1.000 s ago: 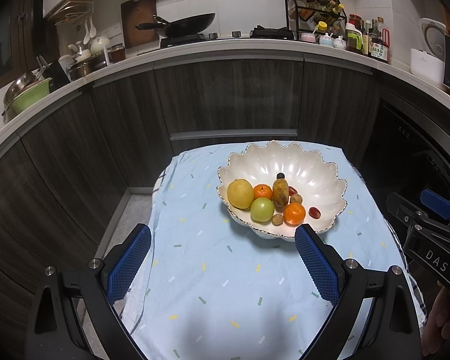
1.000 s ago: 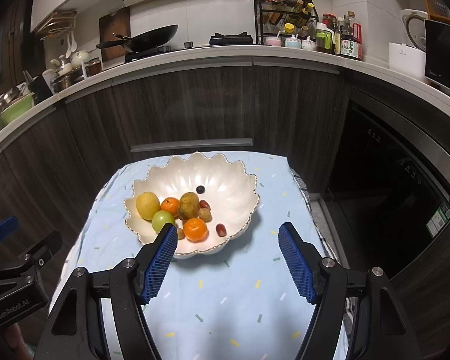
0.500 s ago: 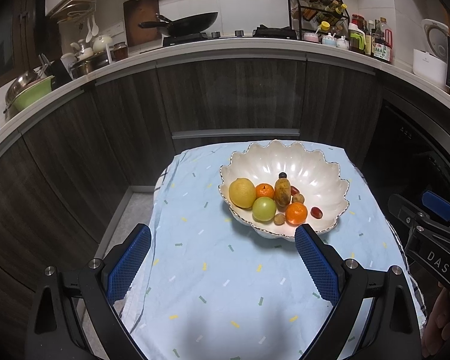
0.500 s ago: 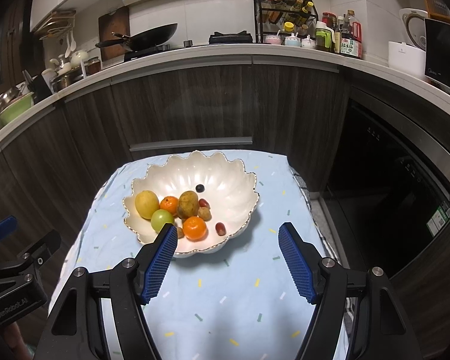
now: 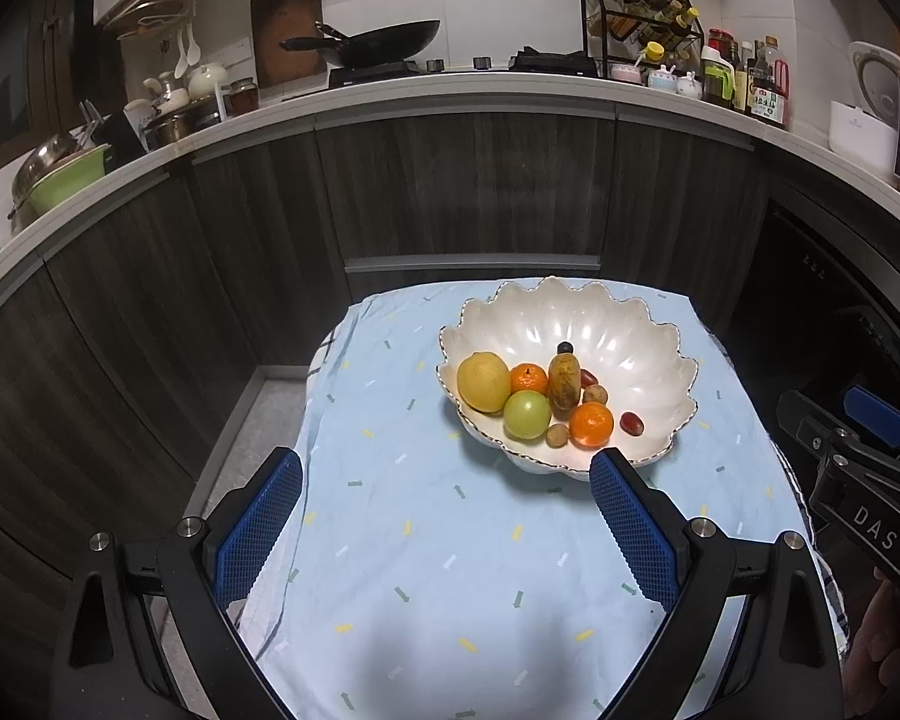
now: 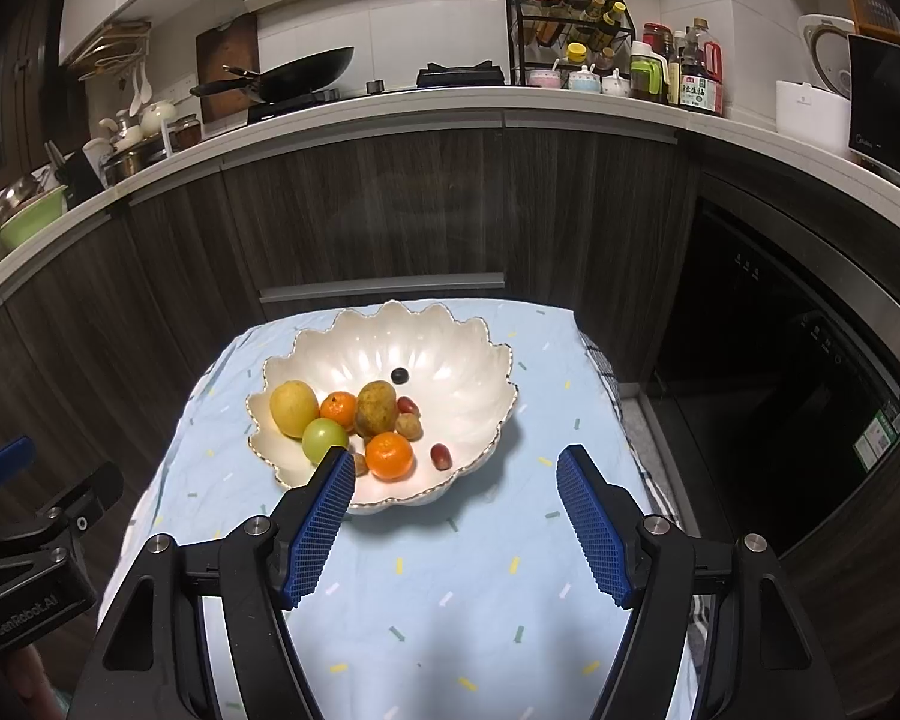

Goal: Organize fruits

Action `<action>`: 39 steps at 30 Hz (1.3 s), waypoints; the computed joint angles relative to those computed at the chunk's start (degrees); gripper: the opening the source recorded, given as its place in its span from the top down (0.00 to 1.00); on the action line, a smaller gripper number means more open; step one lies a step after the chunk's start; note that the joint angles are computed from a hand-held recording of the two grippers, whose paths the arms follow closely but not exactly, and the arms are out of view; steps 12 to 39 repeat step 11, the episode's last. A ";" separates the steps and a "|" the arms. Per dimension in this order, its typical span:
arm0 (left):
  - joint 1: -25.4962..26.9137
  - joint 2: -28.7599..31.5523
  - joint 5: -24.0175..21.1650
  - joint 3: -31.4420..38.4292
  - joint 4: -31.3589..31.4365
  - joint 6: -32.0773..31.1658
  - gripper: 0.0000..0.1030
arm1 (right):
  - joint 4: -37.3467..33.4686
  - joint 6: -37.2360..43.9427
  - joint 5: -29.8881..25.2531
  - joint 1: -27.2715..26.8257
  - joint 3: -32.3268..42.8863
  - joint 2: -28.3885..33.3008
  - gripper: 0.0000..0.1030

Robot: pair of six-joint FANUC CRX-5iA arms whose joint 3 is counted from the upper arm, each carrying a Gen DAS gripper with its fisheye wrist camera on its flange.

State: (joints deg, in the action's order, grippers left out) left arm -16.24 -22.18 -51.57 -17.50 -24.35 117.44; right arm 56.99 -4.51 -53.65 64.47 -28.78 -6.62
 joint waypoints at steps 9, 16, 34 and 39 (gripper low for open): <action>0.61 -0.32 1.02 -0.81 1.34 -1.05 0.05 | -0.57 -0.13 0.08 -0.06 0.01 0.32 0.31; 0.66 -0.30 1.10 -0.90 1.51 -1.37 0.05 | -0.71 -0.04 0.13 -0.09 0.21 0.49 0.31; 0.66 -0.30 1.10 -0.90 1.51 -1.37 0.05 | -0.71 -0.04 0.13 -0.09 0.21 0.49 0.31; 0.66 -0.30 1.10 -0.90 1.51 -1.37 0.05 | -0.71 -0.04 0.13 -0.09 0.21 0.49 0.31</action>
